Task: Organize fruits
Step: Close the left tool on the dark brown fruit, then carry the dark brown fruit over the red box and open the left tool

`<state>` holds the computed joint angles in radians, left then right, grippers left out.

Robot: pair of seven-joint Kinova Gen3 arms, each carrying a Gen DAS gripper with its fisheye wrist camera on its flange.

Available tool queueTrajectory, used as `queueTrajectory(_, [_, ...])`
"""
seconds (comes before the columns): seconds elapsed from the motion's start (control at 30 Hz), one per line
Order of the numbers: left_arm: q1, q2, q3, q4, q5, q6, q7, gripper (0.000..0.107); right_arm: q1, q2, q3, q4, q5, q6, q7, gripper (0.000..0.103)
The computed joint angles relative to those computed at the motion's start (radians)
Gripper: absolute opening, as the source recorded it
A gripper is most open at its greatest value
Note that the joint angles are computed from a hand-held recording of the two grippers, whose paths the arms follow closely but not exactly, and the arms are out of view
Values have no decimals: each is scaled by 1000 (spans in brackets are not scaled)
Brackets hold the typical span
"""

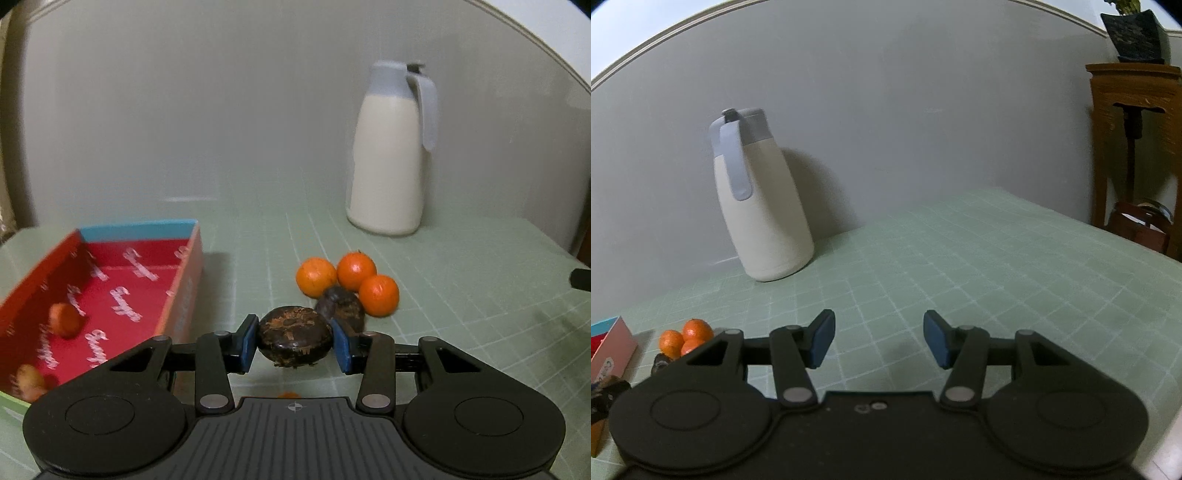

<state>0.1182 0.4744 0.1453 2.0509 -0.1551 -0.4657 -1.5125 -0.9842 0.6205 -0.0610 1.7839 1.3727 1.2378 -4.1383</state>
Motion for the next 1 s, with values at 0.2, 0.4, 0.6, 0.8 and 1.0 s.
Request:
queueTrajectory(0.2, [-71,-32,17,30,-58,-31,52,42,-3,17,6,-52,6,-12,50,53])
queueTrajectory(0.4, [-106,-48,0,48,-87,-57,83,42,-12,35,21,-101,9,-33,96,53])
queueTrajectory(0.6, [-137,-55,-22,61,-98,-71,93,42,-24,53,38,-144,16,-56,128,53])
queueTrajectory(0.8, [-169,-57,-35,70,-106,-82,103,42,-31,74,56,-194,15,-85,175,53])
queueTrajectory(1.0, [-192,-54,-43,72,-113,-87,109,42,-42,90,74,-230,8,-109,210,53])
